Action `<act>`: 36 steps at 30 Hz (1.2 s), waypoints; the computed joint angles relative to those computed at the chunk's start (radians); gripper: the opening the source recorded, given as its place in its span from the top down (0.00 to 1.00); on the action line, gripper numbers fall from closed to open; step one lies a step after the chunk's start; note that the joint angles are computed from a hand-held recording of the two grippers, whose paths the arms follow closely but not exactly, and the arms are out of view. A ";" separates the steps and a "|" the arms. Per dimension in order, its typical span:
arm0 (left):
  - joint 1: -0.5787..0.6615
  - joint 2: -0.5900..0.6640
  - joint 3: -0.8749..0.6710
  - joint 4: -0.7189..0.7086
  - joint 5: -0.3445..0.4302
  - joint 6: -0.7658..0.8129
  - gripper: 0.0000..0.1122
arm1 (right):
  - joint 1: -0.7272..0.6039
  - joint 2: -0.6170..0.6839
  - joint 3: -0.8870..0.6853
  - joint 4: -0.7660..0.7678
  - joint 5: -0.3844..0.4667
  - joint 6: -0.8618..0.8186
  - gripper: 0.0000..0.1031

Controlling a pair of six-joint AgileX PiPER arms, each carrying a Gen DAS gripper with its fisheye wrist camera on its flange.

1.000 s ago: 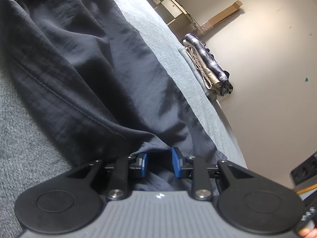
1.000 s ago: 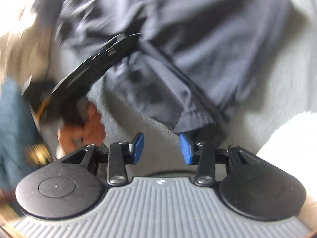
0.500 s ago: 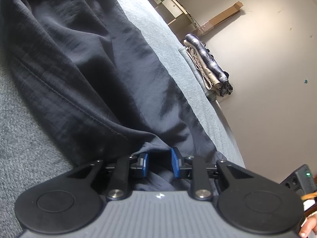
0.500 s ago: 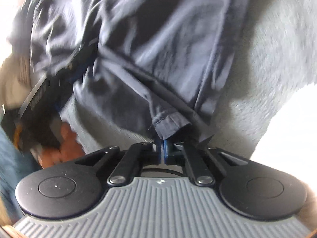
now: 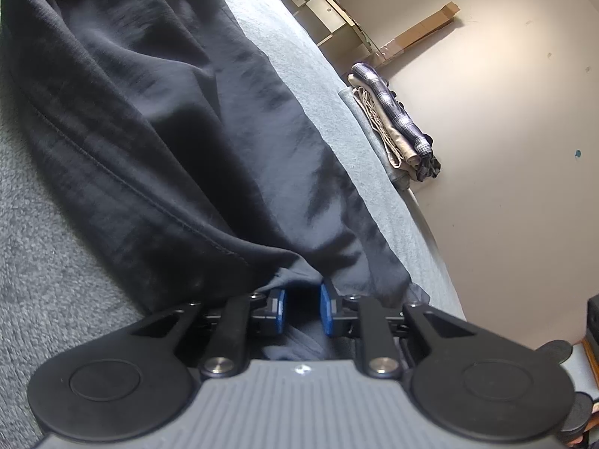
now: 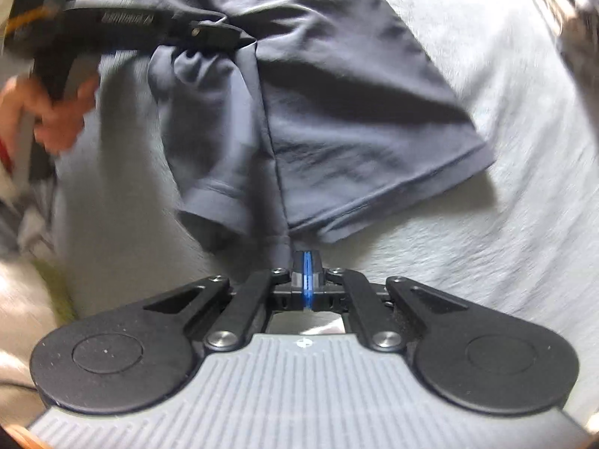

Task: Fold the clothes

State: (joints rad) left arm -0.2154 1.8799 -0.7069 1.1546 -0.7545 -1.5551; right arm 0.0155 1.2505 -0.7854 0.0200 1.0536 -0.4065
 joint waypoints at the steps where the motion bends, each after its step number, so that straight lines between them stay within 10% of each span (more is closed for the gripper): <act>1: 0.000 -0.001 0.001 0.000 0.000 0.000 0.83 | -0.027 -0.004 -0.007 0.018 0.009 -0.013 1.00; 8: 0.000 -0.003 0.003 -0.001 0.000 -0.002 0.83 | -0.336 -0.008 -0.076 0.295 0.108 -0.237 0.98; 12: -0.001 -0.004 0.004 -0.002 0.002 -0.002 0.83 | -0.383 0.072 -0.128 0.416 0.124 -0.218 0.66; 18: 0.002 -0.012 0.009 0.003 -0.003 0.000 0.81 | -0.339 0.255 -0.152 0.469 0.129 -0.150 0.46; 28: 0.111 -0.127 0.100 -0.017 -0.161 0.118 0.62 | -0.333 0.355 -0.156 0.423 0.148 -0.141 0.51; 30: 0.120 -0.168 0.102 0.033 -0.169 0.122 0.58 | -0.329 0.348 -0.157 0.416 0.158 -0.163 0.88; 36: 0.064 -0.282 0.095 0.202 -0.119 0.140 0.52 | -0.301 0.269 -0.179 0.432 0.144 -0.236 0.97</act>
State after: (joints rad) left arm -0.1512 1.5974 -0.6121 1.3570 -0.8738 -1.4153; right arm -0.2852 1.5198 -0.9641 0.4522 1.1978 -0.6428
